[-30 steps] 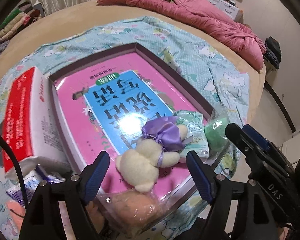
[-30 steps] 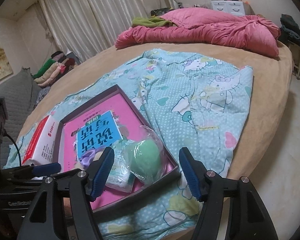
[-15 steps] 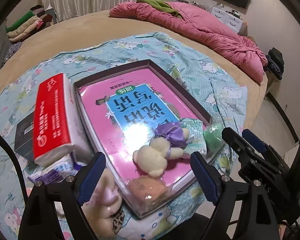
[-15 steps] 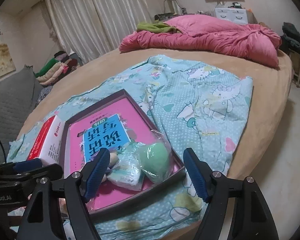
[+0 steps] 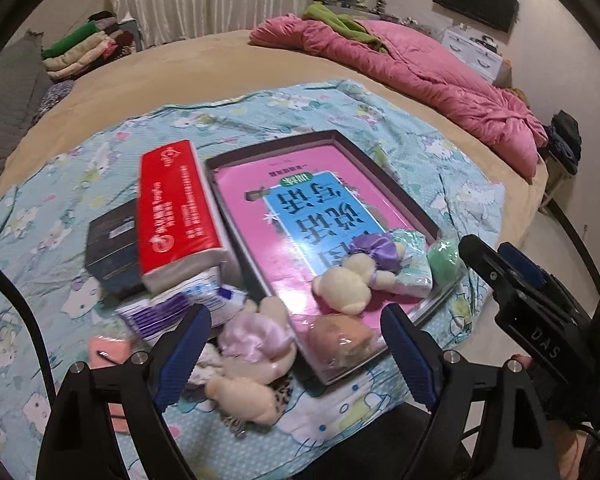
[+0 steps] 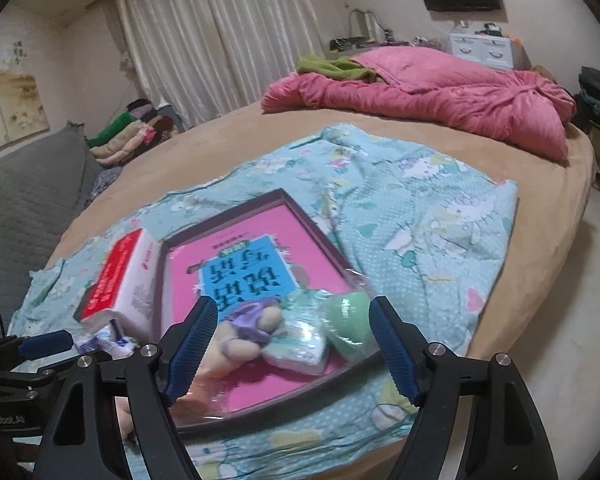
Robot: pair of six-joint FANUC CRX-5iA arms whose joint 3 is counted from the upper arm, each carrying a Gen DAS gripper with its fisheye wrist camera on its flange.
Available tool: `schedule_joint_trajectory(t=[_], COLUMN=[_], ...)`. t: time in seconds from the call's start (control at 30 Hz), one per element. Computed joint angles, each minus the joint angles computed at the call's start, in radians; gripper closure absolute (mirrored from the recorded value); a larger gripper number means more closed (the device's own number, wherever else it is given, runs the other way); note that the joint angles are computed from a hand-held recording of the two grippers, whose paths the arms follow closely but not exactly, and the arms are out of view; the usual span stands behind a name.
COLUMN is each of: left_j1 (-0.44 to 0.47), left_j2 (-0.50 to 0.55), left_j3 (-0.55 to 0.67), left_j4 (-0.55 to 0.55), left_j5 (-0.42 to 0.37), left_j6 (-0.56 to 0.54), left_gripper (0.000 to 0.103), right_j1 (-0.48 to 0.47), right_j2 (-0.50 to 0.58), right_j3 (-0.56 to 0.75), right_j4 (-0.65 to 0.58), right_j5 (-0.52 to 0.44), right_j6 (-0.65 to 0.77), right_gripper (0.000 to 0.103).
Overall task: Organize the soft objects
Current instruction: 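Move both tools back from the tray toward the pile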
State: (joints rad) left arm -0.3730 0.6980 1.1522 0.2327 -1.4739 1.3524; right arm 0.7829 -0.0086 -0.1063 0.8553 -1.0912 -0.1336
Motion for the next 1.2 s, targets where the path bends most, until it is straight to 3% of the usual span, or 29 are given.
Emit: schedule_joint_trajectory(t=[0.5, 1.2], left_j1=[0.062, 0.209], left_j2=[-0.134, -0.213], left_j3=[-0.184, -0.254], left_j4=[0.014, -0.008], left_j5=[0.084, 0.119], left_j6=[-0.012, 0.053], left_gripper=[0.017, 0.017], right_j1=[0.050, 0.102], right_j2=[0.045, 0.131], right_j3=[0.096, 0.258], right_j4=[0.036, 0.003], right_j5=[-0.029, -0.020], right_j6=[0.083, 0.236], right_gripper=[0.023, 0.023])
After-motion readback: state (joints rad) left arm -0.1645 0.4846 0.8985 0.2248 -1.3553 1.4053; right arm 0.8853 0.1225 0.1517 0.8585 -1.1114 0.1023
